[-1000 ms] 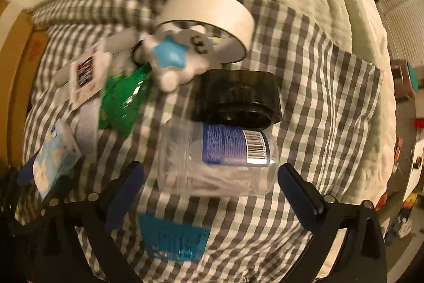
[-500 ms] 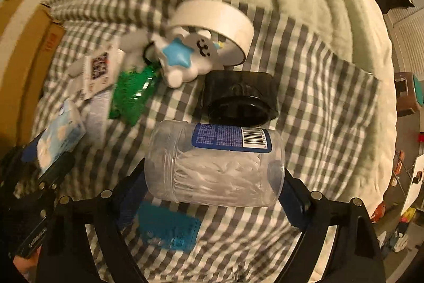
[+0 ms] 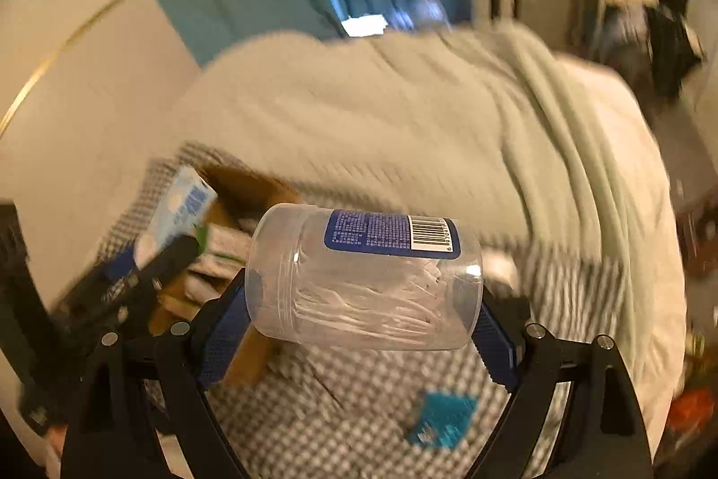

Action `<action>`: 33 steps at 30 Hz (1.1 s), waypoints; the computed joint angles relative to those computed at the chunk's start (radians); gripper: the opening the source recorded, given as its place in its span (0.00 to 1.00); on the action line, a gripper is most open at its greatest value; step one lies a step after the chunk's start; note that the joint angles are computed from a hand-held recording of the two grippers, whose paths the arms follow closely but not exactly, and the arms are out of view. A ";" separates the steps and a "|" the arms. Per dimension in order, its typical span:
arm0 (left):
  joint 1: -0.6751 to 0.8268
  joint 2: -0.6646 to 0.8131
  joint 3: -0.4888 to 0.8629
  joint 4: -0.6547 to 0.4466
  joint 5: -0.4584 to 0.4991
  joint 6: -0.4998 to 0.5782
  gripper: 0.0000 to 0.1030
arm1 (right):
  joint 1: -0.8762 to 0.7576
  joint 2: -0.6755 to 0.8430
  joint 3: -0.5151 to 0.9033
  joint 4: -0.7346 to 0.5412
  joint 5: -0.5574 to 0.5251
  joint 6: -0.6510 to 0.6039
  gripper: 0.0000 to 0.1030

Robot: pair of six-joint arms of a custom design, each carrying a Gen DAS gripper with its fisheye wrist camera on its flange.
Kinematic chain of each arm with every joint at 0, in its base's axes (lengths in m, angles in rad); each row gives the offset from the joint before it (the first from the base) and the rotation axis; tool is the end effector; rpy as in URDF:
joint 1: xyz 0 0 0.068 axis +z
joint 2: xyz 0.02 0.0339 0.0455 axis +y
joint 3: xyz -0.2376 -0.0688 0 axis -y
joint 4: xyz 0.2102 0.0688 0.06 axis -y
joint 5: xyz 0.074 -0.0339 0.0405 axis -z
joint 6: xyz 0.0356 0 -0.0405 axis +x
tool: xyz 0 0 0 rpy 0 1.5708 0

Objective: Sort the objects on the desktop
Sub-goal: 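Drop the tissue pack and clear jar into the cardboard box with both grippers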

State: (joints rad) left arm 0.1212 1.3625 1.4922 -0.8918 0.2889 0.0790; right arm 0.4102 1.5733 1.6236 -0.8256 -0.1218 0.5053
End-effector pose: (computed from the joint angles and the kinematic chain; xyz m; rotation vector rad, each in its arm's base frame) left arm 0.2492 0.0201 0.3580 0.0946 2.3034 -0.2346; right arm 0.2785 0.1258 0.3451 0.0530 2.4165 0.5808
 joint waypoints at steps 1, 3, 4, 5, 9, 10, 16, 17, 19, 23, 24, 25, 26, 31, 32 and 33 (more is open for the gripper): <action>0.051 0.043 0.077 -0.054 0.016 0.033 0.59 | 0.044 0.042 0.063 0.013 0.007 0.032 0.85; 0.150 0.119 0.195 -0.136 0.034 0.093 0.59 | 0.095 0.107 0.137 0.032 0.007 0.068 0.85; 0.190 0.140 0.214 -0.148 0.040 0.123 0.59 | 0.122 0.152 0.190 0.034 0.003 0.088 0.85; 0.227 0.145 0.198 -0.133 0.054 0.146 0.59 | 0.149 0.208 0.247 0.037 -0.006 0.104 0.85; 0.331 0.202 0.108 -0.074 0.082 0.172 0.59 | 0.212 0.374 0.414 0.024 -0.007 0.109 0.86; 0.338 0.217 0.097 -0.051 0.054 0.159 0.59 | 0.220 0.426 0.487 -0.007 -0.006 0.103 0.86; 0.390 0.234 0.021 0.027 0.069 0.201 0.64 | 0.221 0.549 0.573 0.031 -0.055 0.140 0.86; 0.394 0.242 0.024 0.026 0.074 0.205 0.73 | 0.218 0.558 0.578 0.038 -0.049 0.152 0.86; 0.394 0.256 0.038 0.011 0.086 0.210 0.91 | 0.210 0.563 0.571 0.063 -0.051 0.171 0.88; 0.377 0.260 0.044 -0.001 0.101 0.219 0.94 | 0.181 0.456 0.388 0.217 -0.022 0.213 0.95; 0.369 0.253 0.039 -0.004 0.096 0.215 0.95 | 0.178 0.447 0.384 0.210 -0.009 0.210 0.95; 0.362 0.244 0.029 -0.006 0.095 0.215 0.95 | 0.168 0.434 0.373 0.203 0.008 0.202 0.95; 0.349 0.232 0.018 -0.011 0.094 0.213 0.95 | 0.159 0.410 0.340 0.206 0.027 0.195 0.95; 0.268 0.127 -0.083 0.033 0.063 0.120 0.95 | 0.100 0.312 0.190 0.198 0.054 0.177 0.95; 0.250 0.109 -0.104 0.047 0.058 0.091 0.95 | 0.083 0.282 0.147 0.201 0.054 0.174 0.95; 0.223 0.084 -0.130 0.064 0.045 0.049 0.95 | 0.069 0.255 0.115 0.194 0.069 0.170 0.95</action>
